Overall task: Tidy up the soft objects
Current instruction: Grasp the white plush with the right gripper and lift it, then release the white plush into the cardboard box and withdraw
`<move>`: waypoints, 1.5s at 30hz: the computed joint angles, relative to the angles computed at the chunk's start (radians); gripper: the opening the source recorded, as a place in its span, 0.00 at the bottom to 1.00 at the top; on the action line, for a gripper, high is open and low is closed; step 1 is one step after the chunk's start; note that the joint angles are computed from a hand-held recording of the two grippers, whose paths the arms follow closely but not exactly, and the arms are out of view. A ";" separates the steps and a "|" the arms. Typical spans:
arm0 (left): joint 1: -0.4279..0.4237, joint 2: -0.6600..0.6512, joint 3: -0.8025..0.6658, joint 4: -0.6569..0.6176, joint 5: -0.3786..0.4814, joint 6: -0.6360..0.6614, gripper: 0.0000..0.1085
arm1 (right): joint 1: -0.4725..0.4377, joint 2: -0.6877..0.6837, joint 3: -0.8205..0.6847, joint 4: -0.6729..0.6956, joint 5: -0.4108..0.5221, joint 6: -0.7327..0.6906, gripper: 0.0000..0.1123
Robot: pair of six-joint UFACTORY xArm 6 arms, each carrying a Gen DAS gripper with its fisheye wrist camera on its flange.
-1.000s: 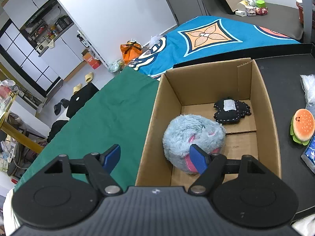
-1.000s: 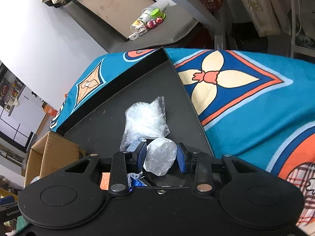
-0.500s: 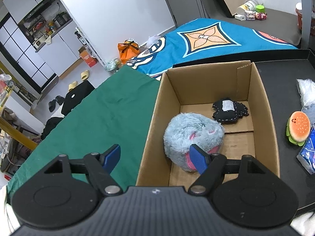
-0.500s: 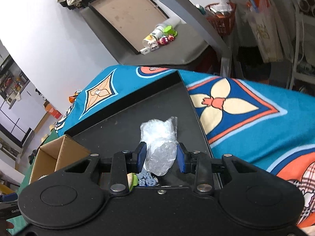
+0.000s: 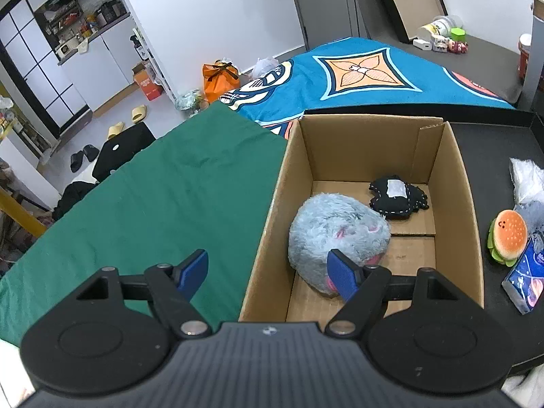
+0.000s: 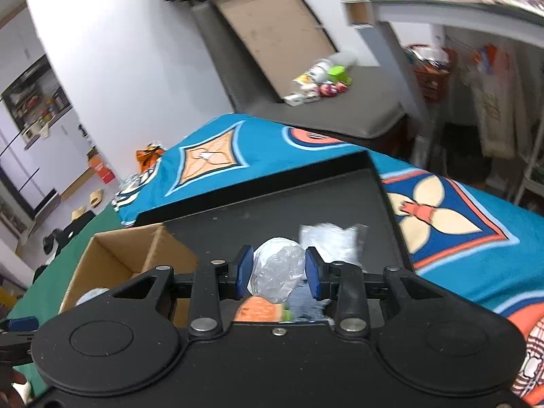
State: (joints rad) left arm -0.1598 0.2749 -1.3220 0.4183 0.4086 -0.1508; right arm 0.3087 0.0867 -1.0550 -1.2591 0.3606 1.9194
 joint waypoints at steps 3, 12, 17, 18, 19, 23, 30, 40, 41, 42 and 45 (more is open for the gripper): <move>0.008 0.001 0.002 -0.034 -0.008 0.019 0.70 | 0.025 0.023 -0.040 0.015 0.018 -0.050 0.29; 0.026 0.005 0.008 -0.218 -0.024 0.146 0.65 | 0.081 0.113 -0.166 0.067 0.013 -0.176 0.29; 0.036 0.015 -0.002 -0.314 -0.011 0.211 0.54 | 0.109 0.163 -0.249 0.072 0.025 -0.232 0.29; 0.037 0.016 -0.004 -0.331 -0.007 0.224 0.51 | 0.112 0.174 -0.266 0.080 0.024 -0.246 0.29; 0.038 0.018 -0.006 -0.346 -0.002 0.235 0.49 | 0.116 0.186 -0.283 0.090 0.023 -0.264 0.29; 0.046 0.030 -0.022 -0.399 0.024 0.268 0.38 | 0.129 0.228 -0.340 0.124 0.031 -0.324 0.29; 0.053 0.038 -0.030 -0.475 0.034 0.325 0.25 | 0.148 0.288 -0.416 0.191 0.034 -0.422 0.30; 0.059 0.044 -0.038 -0.520 0.035 0.351 0.17 | 0.150 0.265 -0.379 0.322 0.035 -0.493 0.52; 0.059 0.041 -0.034 -0.529 0.029 0.354 0.16 | 0.148 0.255 -0.364 0.323 0.034 -0.490 0.52; 0.060 0.039 -0.031 -0.543 0.027 0.363 0.15 | 0.146 0.250 -0.356 0.323 0.035 -0.491 0.52; 0.058 0.032 -0.024 -0.550 0.022 0.368 0.12 | 0.144 0.229 -0.323 0.324 0.035 -0.481 0.52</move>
State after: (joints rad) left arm -0.1019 0.3072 -1.3462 -0.1315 0.4306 0.2167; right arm 0.4526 0.3152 -1.3783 -0.9355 0.3956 1.4384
